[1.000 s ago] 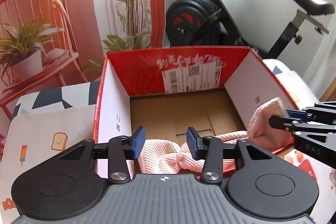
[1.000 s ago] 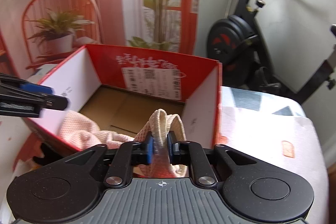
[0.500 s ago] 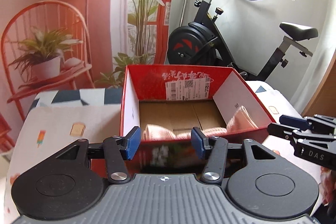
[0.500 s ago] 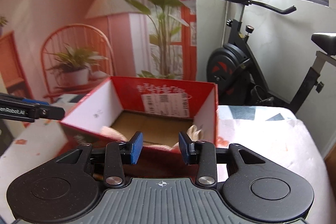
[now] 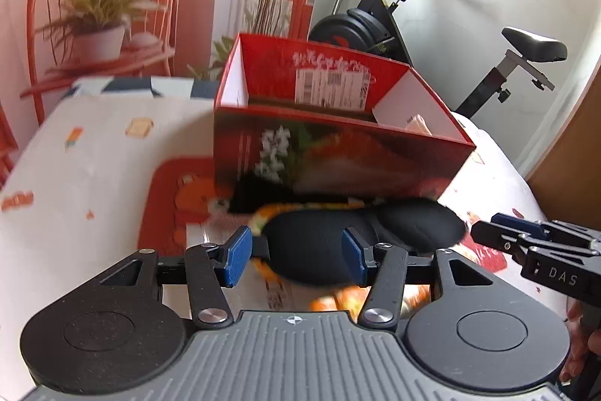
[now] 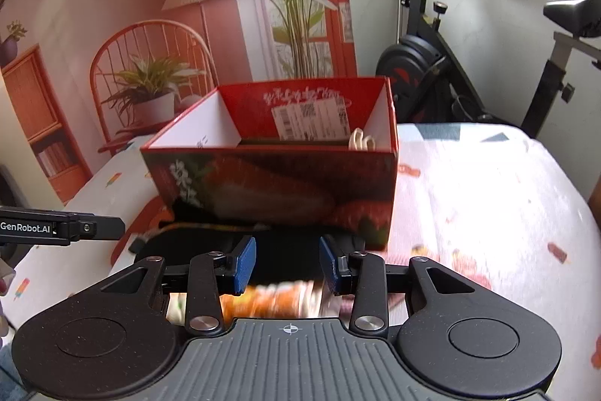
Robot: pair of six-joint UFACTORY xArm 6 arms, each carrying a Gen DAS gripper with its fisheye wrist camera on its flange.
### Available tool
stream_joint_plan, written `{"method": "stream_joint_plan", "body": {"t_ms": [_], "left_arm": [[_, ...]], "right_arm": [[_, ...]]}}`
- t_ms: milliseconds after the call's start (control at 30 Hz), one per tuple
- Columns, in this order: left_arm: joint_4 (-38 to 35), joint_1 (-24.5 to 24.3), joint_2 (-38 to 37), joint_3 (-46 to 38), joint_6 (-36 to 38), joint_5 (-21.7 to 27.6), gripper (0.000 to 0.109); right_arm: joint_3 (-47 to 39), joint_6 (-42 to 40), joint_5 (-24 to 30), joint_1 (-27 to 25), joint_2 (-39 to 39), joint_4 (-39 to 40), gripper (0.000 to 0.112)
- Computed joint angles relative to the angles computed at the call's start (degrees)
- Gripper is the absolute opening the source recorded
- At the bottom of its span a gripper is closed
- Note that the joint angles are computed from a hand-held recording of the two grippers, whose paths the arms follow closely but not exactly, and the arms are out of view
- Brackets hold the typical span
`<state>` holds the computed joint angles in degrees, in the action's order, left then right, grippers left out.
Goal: Organize soft objects
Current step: 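Lower the left tool onto the black eye mask and close on its strap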
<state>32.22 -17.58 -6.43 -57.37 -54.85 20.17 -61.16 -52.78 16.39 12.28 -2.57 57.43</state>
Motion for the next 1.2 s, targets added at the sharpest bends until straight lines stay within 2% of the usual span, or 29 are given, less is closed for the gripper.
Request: {"method": "stream_joint_plan", "body": {"t_ms": [200,367,533,900,1200], "left_arm": [[-1.98,-1.40,-1.12,2.62,0.34,-0.19,0.055],[-3.31,-2.70,-1.18,3.51,1.67,0.49,0.055],[-0.36,-2.43,-2.61,4.68,-2.35,1.59,0.055],[0.90,-0.11,-1.74,3.78,-8.12,1.56,0.055],[-3.20,2.28,4.28,-0.47,-5.35,-0.96,0.055]], "right_arm": [[4.52,2.33,3.92,-1.20,-3.39,-2.53,0.035],[7.55,4.91,4.56,-1.61,-5.51,-5.45,0.035],[8.75,5.16,3.68,-1.67,-6.44,-4.86,0.035],[6.53,4.61,3.19,-2.61,-4.60,-3.11,0.035],[2.02,5.66,3.48,-3.35,-0.26,-2.73,0.035]]}}
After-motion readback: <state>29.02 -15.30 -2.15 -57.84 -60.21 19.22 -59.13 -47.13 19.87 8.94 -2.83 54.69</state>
